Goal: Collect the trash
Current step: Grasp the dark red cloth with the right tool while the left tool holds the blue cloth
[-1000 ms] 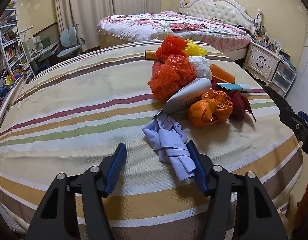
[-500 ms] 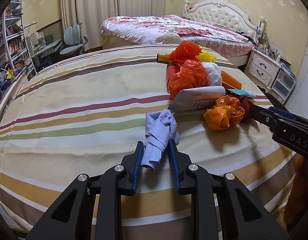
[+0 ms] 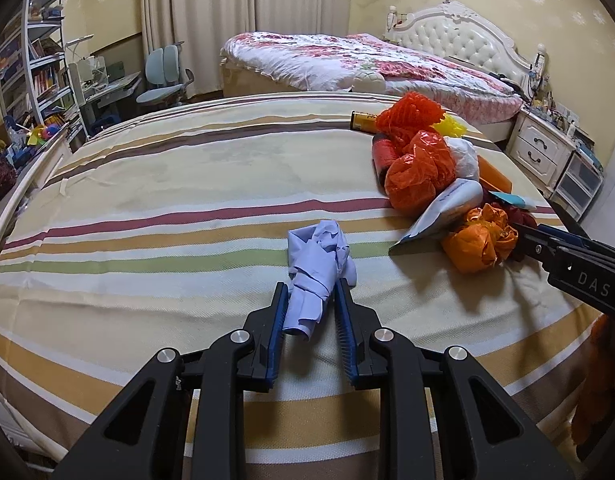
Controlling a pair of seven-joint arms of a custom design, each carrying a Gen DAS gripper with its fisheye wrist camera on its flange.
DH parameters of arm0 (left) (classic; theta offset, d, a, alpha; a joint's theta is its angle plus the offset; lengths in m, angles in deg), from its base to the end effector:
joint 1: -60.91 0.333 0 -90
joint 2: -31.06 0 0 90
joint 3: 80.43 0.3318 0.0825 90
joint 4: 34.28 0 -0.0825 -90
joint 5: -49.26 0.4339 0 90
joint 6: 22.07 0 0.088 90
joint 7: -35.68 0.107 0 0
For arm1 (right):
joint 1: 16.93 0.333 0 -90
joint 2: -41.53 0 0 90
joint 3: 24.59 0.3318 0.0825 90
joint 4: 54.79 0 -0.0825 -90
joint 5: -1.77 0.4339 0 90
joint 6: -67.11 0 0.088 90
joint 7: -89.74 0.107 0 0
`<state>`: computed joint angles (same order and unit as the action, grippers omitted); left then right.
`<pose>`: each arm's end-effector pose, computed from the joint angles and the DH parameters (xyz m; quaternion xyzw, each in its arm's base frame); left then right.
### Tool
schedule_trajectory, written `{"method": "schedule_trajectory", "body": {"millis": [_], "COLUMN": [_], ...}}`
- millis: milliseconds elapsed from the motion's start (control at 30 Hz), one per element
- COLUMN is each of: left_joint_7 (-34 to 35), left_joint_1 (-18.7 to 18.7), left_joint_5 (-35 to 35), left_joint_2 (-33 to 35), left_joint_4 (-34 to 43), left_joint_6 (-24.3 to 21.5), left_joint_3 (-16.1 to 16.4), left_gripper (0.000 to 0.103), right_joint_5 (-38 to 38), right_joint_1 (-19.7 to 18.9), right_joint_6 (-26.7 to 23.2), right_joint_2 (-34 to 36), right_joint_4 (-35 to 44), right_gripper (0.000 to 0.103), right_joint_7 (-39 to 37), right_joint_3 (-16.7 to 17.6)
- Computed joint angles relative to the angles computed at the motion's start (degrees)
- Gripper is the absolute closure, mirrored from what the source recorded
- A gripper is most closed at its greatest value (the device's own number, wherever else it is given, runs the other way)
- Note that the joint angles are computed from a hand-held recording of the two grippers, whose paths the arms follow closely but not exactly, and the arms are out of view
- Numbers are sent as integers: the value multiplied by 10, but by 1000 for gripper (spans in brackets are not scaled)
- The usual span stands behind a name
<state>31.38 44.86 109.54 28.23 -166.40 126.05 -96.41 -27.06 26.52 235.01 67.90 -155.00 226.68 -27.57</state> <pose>0.4714 -0.3140 0.3763 -0.7356 0.5713 -0.2362 0.2770 0.5480 0.5144 0.3724 -0.7630 0.5306 -0.1519 0.3366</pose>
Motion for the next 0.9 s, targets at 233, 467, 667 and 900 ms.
{"method": "schedule_trajectory", "body": {"millis": [233,467,667,900], "left_joint_7": [-10,-7,-27,-37], "left_joint_1": [4,10,14,16], "left_joint_5": [0,-8,17,18], "left_joint_2": [3,4,1,-11], "left_joint_4": [1,1,-5,-13], "left_joint_6": [9,24,35,35], "left_joint_3": [5,8,9,5], "left_gripper": [46,54,73,74], "right_joint_5": [45,49,46,41], "right_joint_1": [-20,-7,-3,5], "right_joint_6": [8,18,29,40], "right_joint_2": [6,-2,-10,-21], "right_joint_4": [-1,-16,-31,-46], "right_gripper": [79,82,84,85], "right_joint_7": [-54,-56,-49,-44], "right_joint_3": [28,12,6,0]}}
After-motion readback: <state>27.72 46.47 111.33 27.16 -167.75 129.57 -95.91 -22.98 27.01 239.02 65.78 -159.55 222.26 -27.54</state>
